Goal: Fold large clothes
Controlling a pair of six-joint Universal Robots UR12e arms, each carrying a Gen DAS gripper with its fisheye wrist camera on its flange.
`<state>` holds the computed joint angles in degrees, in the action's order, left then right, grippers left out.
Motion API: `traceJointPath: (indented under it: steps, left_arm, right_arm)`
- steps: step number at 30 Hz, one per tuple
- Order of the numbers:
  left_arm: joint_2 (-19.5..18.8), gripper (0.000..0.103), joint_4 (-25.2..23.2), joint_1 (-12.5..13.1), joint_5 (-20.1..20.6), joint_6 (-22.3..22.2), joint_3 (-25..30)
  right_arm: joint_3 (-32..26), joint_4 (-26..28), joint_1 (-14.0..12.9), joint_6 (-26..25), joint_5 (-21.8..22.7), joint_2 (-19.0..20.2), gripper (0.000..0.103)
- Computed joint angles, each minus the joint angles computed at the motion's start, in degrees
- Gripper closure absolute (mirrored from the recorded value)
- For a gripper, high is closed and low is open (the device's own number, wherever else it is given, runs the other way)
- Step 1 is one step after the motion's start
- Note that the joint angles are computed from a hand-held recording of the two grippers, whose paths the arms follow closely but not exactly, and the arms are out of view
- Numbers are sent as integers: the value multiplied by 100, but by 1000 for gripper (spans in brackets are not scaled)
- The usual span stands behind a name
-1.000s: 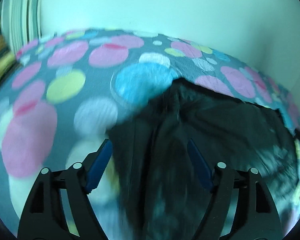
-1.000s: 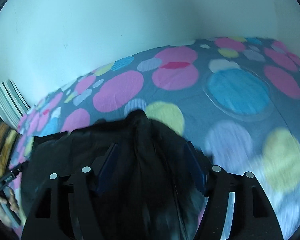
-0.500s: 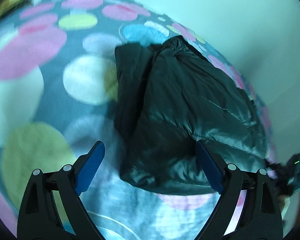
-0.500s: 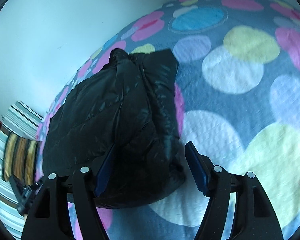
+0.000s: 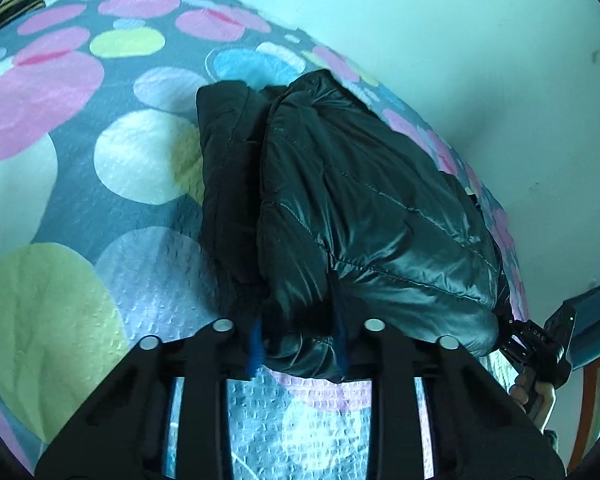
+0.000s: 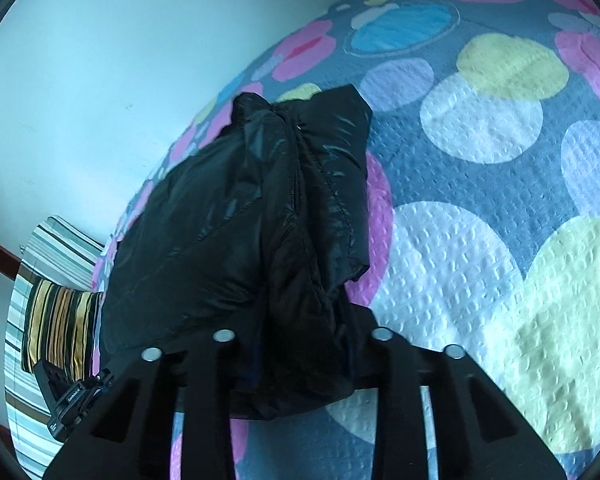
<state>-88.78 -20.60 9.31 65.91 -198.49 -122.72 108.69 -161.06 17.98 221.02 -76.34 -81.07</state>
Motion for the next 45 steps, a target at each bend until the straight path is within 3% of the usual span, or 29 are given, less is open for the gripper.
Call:
traceJointPath:
  steps: [8, 20, 25, 31, 35, 36, 38, 41, 45]
  left_arm:
    - [319, 83, -56, -35, 121, 89, -191]
    - [1678, 83, -444, 32, -43, -190, -1144]
    - [2222, 83, -767, 0, 95, -91, -1401]
    - [2370, 81, -795, 98, -64, -80, -1580]
    - [2406, 60, -816, 103, 91, -180, -1601]
    - [2442, 51, -840, 158, 66, -327, -1628]
    - [2555, 45, -875, 290, -91, -533, -1717]
    - [2631, 41, -936, 438, -277, -622, -1782]
    - [2710, 38, -976, 378, -48, -519, -1759]
  right_arm:
    - [164, -36, 58, 17, -104, -238, 81]
    - [946, 289, 41, -70, 205, -1152, 81]
    - [1259, 508, 144, -34, 167, -1590, 81]
    - [1463, 441, 167, 40, 209, -1711, 79]
    - [1520, 374, 138, 135, 268, -1748, 72]
    - [1532, 369, 128, 170, 274, -1761, 67]
    - [1571, 389, 128, 319, 223, -1821, 61]
    - [1628, 400, 106, 404, 188, -1913, 60]
    - [1572, 558, 133, 352, -127, -2012, 60]
